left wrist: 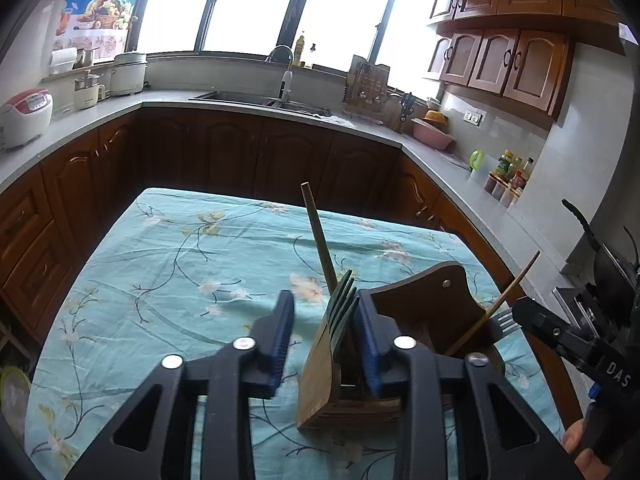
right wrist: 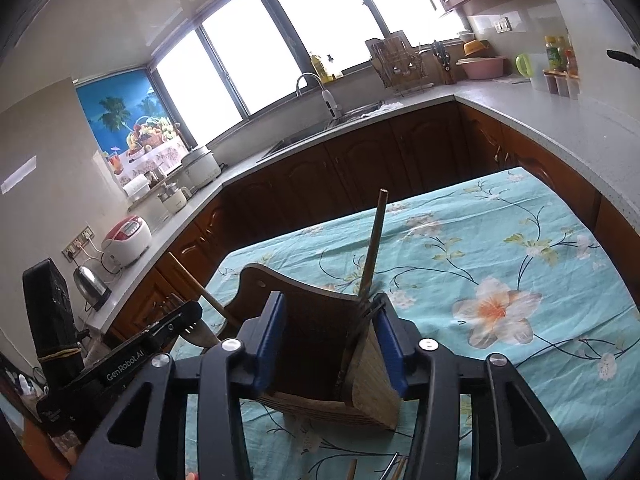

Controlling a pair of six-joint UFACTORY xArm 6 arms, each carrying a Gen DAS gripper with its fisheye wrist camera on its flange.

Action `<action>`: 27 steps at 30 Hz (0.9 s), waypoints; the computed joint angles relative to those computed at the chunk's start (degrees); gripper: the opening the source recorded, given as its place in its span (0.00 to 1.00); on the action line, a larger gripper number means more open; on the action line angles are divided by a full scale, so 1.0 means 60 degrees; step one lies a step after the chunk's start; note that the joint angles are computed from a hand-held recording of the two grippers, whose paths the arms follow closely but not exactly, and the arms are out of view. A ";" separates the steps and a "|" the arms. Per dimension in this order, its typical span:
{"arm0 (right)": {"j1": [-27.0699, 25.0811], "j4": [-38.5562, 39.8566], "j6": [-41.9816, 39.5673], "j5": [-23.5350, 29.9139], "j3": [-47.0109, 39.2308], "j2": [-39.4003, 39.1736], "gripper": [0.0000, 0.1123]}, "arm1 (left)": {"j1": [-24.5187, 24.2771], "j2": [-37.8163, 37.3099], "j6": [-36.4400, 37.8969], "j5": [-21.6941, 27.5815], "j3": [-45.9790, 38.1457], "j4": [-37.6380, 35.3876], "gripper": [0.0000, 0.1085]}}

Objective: Organize utensils
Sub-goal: 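Lower the forks tines-up into the holder and open both tools, then withdraw both open tools from the holder back over the loose utensils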

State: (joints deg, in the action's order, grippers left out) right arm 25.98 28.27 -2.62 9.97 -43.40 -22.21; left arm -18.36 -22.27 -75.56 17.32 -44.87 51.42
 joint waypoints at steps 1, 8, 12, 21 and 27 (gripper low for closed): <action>-0.0002 -0.0018 0.0019 0.0001 0.0014 -0.0031 0.45 | -0.0030 -0.0037 -0.0055 0.0041 0.0027 0.0031 0.34; 0.0062 0.0358 -0.0202 -0.0095 0.0157 -0.0252 0.56 | -0.0086 -0.0323 0.0016 0.0104 0.0257 -0.0089 0.44; 0.0064 0.0382 -0.0240 -0.0085 0.0209 -0.0354 0.60 | -0.0085 -0.0516 0.0155 0.0115 0.0409 -0.0285 0.48; -0.0041 0.0137 0.0142 -0.0156 0.0734 -0.0946 0.61 | -0.0279 -0.1419 0.0236 0.0366 0.1047 -0.0532 0.59; -0.0119 -0.0435 0.0760 -0.0097 0.1233 -0.1607 0.65 | -0.0562 -0.2589 0.0417 0.0760 0.1867 -0.0894 0.63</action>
